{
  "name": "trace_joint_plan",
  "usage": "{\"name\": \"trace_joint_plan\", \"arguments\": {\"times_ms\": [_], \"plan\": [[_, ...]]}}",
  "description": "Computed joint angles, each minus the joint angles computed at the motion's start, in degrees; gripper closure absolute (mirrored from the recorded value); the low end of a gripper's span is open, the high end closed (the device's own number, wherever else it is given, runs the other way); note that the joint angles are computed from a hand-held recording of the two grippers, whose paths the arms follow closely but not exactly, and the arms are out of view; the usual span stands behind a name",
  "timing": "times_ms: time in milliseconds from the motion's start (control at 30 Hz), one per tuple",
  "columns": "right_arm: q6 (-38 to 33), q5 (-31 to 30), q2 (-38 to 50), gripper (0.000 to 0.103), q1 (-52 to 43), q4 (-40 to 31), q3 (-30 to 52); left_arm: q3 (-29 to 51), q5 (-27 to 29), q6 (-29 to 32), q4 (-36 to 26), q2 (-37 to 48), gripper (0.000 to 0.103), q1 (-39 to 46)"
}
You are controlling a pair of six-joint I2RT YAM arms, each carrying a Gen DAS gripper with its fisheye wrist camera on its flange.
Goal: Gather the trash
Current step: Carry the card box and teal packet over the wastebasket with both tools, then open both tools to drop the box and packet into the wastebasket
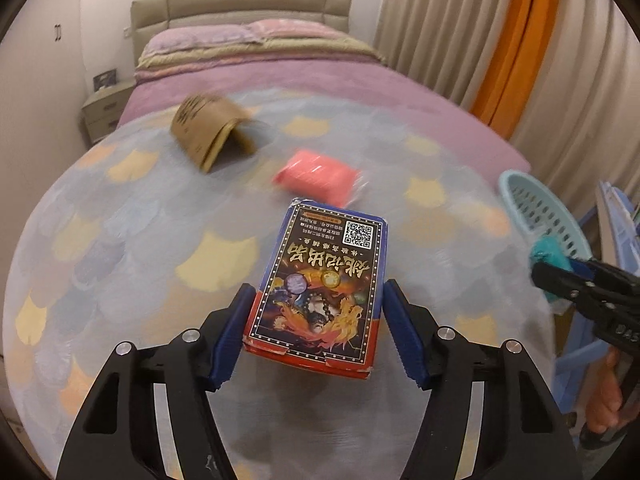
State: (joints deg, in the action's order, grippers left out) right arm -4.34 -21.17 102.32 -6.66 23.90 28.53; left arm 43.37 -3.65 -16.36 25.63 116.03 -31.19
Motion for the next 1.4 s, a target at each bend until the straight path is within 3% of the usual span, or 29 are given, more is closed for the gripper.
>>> {"name": "trace_joint_plan", "arguments": {"times_ms": [233,433,900,1233,1400], "plan": [[-1.1,-3.0,-4.4,0.068,-6.5,-1.5,-1.0,2.1,-0.8,-1.3,1.2,-3.0,0.040,-6.2],[-2.4,-5.5,-7.1,0.068,-14.9,-3.0,-0.5,10.6,-1.3,-1.4,-2.2,-0.6,0.040,-11.9],[-3.0,-10.7,2.0,0.068,-34.8,-8.0,10.3,43.1,2.9,-2.6,-15.6,18.7,0.040,-20.1],[-2.4,-8.4,10.9,0.068,-39.9,-9.0,16.7,65.7,5.5,-2.7,-28.2,33.4,0.040,-23.0],[-2.4,-9.0,12.8,0.067,-41.1,-9.0,18.1,70.4,6.4,-3.7,-30.9,36.5,0.036,-22.7]]}}
